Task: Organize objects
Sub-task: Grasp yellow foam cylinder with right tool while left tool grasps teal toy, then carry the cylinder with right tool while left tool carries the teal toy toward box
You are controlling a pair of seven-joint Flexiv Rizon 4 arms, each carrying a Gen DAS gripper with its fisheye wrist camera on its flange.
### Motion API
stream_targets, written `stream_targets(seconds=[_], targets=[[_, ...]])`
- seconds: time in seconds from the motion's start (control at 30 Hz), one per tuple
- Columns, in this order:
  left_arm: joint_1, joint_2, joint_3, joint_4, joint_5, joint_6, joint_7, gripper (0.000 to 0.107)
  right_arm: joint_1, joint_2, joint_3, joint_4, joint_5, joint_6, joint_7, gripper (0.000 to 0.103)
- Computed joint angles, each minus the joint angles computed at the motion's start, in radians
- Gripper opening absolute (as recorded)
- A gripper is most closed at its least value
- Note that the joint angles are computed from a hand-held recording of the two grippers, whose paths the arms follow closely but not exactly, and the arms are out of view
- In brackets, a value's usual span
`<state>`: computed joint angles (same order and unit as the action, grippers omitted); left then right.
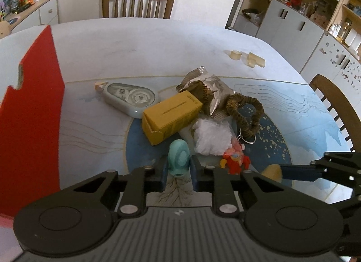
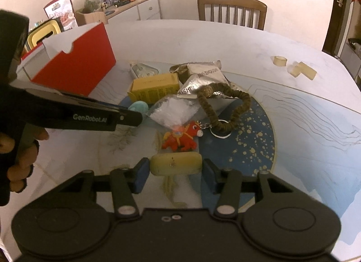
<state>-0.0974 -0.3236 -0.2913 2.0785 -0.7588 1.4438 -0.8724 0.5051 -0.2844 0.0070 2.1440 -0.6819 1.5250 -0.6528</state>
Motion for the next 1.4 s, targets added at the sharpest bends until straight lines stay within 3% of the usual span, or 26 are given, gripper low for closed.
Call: stream_targets(seconds=[0.3,0.67,1.07,1.4], targets=[[0.011,0.071,-0.012,0.052,-0.163,-0.023,0.120,0.019,-0.013,0.067,0.024,0.020,-0.020,-0.019,0.062,0.049],[-0.061,0.163,0.125,0.078,-0.266,-0.150,0.202,0.018,-0.054,0.102,0.097,-0.017,-0.039,-0.088,0.096,0.049],[-0.070,0.261,0.226,0.058,-0.283,-0.280,0.231,0.018,-0.029,0.066,0.146,-0.148,0.057,-0.147,-0.015,0.049],[-0.019,0.281,0.273,0.003,-0.305,-0.288,0.272,0.018,0.031,-0.011,0.148,-0.292,0.101,-0.165,-0.113,0.049]])
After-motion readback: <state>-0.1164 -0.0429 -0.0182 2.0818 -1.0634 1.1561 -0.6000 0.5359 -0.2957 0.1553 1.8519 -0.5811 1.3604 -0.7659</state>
